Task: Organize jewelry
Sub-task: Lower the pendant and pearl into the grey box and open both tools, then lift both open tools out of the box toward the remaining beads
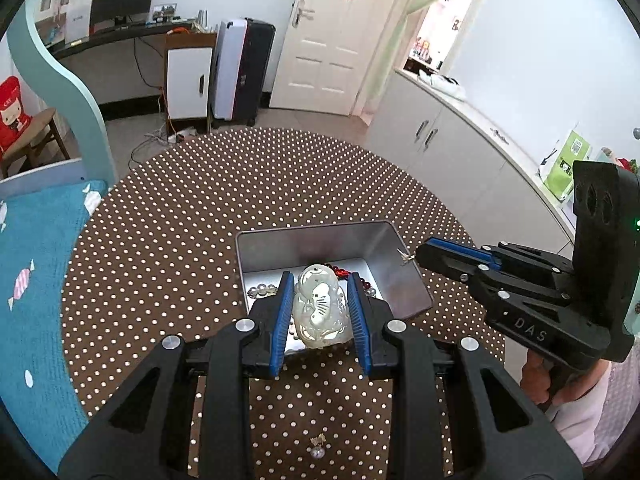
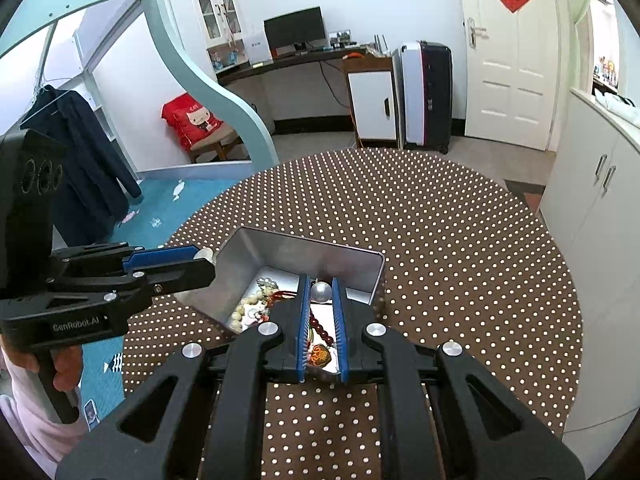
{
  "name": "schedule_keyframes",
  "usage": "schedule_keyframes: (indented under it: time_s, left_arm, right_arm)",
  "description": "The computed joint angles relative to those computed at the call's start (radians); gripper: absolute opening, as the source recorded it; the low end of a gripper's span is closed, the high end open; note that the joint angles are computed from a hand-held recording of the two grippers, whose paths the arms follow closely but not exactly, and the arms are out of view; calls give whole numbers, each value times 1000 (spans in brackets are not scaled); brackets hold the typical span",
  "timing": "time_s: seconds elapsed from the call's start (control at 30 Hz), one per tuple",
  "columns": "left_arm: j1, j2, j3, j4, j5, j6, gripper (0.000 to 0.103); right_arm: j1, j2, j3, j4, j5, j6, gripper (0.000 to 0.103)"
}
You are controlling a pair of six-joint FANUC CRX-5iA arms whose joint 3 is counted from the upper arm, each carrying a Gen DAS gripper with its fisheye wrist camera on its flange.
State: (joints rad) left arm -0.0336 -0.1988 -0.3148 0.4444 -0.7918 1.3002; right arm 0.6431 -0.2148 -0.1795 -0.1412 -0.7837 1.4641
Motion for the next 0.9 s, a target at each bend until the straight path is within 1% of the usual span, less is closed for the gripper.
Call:
schedule_keyframes:
  time_s: [0.1, 0.2, 0.27, 0.3, 0.33, 0.37, 0.4, 0.53, 0.9]
  left_arm:
    - [-6, 29, 15, -13, -3, 17, 27]
    - [-4, 40, 14, -8, 0, 11, 27]
    - [-5, 47, 21, -14, 0, 13, 27]
    - [-7, 49, 24, -19, 0, 15, 28]
    - [-7, 47, 21, -19, 0, 11, 28]
    - [-9, 51, 24, -20, 1, 14, 28]
    - [-5, 45, 18, -18, 3, 10, 28]
    - [-12, 34, 11, -32, 10, 25, 34]
    - [-20, 2, 4, -65, -1, 65, 34]
  right_arm:
    - [-19, 20, 22, -47, -19, 44, 10]
    - [-28, 33, 33, -52, -18, 47, 13]
    - [-39, 31, 36, -67, -13, 42, 20]
    - [-42, 27, 33, -69, -7, 36, 32]
    - [-38, 22, 22, -42, 7, 3, 50]
    - [-34, 18, 14, -21, 16, -22, 56]
    - [-32, 16, 8, -7, 22, -39, 59]
    - [-38, 14, 3, 4, 12, -66, 60]
    - [-18, -23, -23, 34, 10, -88, 60]
